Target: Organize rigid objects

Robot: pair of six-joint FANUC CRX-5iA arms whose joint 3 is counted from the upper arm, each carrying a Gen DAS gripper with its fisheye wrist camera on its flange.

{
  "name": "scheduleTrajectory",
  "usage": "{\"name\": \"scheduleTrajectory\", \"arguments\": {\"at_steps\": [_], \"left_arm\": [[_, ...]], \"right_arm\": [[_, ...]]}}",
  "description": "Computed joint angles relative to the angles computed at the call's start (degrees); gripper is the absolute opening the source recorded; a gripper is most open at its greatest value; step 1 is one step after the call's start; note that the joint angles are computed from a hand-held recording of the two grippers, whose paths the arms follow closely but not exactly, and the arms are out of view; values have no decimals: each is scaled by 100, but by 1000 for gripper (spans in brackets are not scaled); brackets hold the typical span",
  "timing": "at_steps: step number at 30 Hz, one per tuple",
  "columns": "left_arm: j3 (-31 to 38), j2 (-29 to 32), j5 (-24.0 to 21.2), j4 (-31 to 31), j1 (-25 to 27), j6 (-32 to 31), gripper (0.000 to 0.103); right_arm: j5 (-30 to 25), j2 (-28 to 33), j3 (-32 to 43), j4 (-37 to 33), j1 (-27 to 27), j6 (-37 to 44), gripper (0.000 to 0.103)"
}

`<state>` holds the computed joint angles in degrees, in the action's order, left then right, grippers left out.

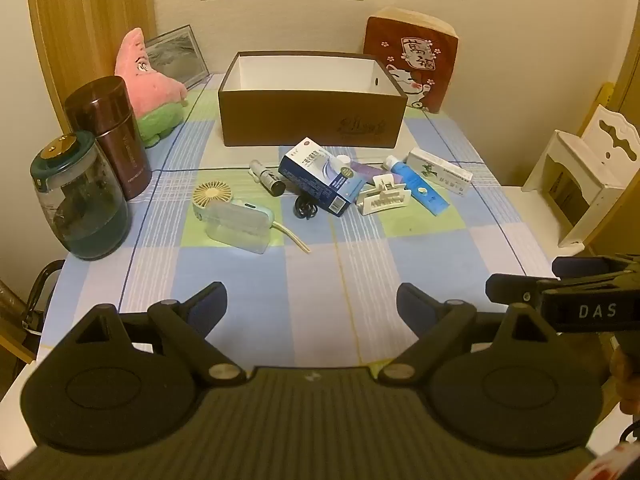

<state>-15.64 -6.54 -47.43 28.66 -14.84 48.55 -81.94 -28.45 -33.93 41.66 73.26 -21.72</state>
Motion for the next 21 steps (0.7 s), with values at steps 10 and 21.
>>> {"name": "scheduleTrajectory", "arguments": {"at_steps": [10,21], "left_arm": [[25,9,-16,-20,-20,50,91],[27,20,-42,11,5,-4,91]], "right_arm": [[-14,-13,-5,-9,27,-36,103],[-29,-12,4,-8,26,-25,103]]}}
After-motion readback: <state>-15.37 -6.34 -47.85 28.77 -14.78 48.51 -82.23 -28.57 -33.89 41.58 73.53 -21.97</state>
